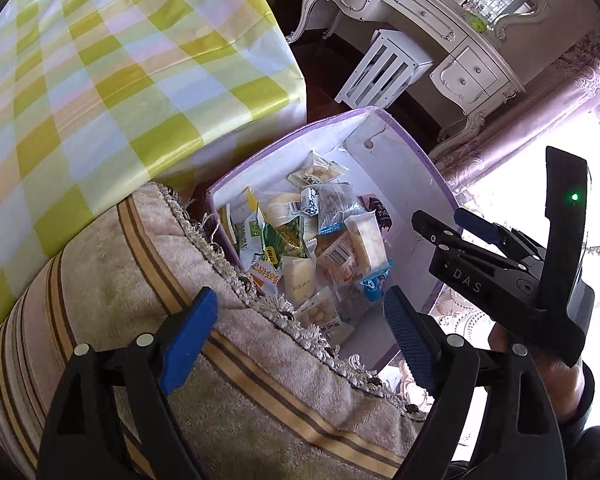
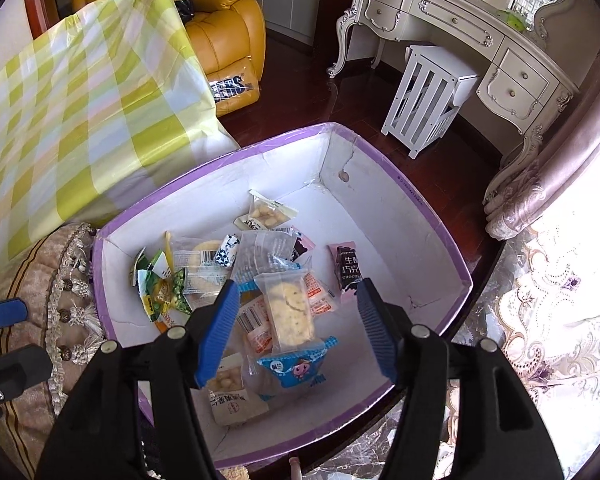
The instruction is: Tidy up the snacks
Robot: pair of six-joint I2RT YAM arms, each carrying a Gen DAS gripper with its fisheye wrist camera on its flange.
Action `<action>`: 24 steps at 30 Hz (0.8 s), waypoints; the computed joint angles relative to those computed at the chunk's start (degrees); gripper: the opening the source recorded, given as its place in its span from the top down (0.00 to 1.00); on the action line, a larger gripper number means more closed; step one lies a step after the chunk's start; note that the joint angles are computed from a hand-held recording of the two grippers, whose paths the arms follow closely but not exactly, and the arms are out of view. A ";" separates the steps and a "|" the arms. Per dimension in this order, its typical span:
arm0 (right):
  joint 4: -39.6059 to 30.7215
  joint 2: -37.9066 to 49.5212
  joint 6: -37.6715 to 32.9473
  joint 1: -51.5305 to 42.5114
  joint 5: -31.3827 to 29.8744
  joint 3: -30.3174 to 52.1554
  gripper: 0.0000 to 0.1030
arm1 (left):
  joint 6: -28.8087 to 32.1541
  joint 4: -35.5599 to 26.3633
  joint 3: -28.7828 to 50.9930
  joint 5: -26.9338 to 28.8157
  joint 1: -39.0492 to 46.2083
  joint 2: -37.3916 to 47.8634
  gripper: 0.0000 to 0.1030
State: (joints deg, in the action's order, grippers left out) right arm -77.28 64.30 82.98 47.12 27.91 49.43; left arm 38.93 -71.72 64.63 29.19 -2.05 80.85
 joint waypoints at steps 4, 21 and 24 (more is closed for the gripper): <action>-3.55 0.38 3.59 3.02 0.55 1.61 0.40 | 0.45 1.37 -2.72 -0.03 0.95 -3.03 0.12; -4.97 0.42 5.15 3.86 0.54 1.91 0.40 | -2.64 2.27 -2.93 -0.52 -0.90 -2.48 0.06; -4.82 0.48 5.14 3.82 0.58 1.84 0.40 | -2.81 2.56 -3.26 -0.96 -1.40 -2.84 0.05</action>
